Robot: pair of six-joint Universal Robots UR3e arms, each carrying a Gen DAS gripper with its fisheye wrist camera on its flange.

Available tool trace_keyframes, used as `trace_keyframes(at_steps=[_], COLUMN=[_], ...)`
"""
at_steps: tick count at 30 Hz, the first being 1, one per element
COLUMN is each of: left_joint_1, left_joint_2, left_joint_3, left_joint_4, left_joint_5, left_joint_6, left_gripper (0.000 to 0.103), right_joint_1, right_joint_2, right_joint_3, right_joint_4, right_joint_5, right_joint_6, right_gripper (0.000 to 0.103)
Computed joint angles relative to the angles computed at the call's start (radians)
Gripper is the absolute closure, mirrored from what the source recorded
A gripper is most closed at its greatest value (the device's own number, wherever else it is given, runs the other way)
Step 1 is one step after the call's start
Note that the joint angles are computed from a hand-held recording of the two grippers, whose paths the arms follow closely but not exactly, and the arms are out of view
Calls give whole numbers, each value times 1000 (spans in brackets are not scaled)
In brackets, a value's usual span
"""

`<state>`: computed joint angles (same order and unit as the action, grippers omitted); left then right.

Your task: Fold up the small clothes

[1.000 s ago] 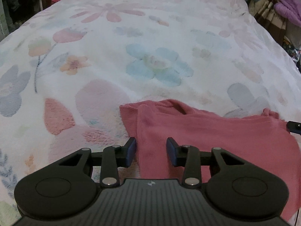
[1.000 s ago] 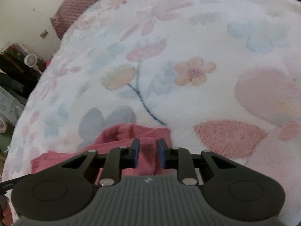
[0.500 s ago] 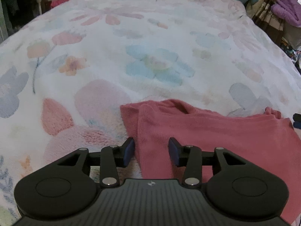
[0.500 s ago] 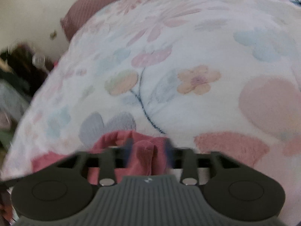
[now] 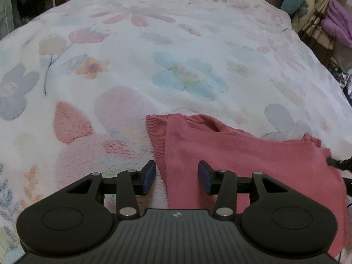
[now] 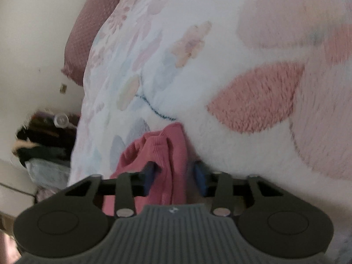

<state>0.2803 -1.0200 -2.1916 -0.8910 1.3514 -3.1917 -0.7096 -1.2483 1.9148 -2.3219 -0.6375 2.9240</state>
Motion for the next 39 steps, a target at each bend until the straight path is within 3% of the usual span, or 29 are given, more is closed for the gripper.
trace_keyframes(at_steps=[2, 4, 8, 12, 17, 28, 33, 39], left_joint_1=[0, -4, 23, 52, 141, 467, 588, 713], left_joint_2=[-5, 1, 40, 73, 158, 332, 390, 468], left_joint_3=[5, -2, -8, -8, -13, 20, 23, 37], left_joint_4=[1, 13, 6, -3, -82, -433, -575, -765], left_joint_5=[3, 7, -15, -33, -113, -314, -357, -407], left_joint_6=[-6, -18, -6, 15, 55, 321, 428, 560], left_gripper=[51, 51, 51, 51, 51, 51, 51, 51], right_joint_1=[12, 48, 74, 155, 321, 794, 953, 1043], right_joint_2=[4, -30, -129, -261, -303, -25, 133, 292], right_joint_3=[-14, -11, 14, -4, -124, -468, -614, -742], right_joint_4=[33, -13, -73, -46, 13, -58, -70, -36], right_joint_5=[7, -50, -66, -94, -157, -336, -463, -528], right_joint_6=[-26, -39, -37, -45, 40, 387, 431, 412], right_gripper=[89, 94, 96, 96, 96, 98, 98, 98])
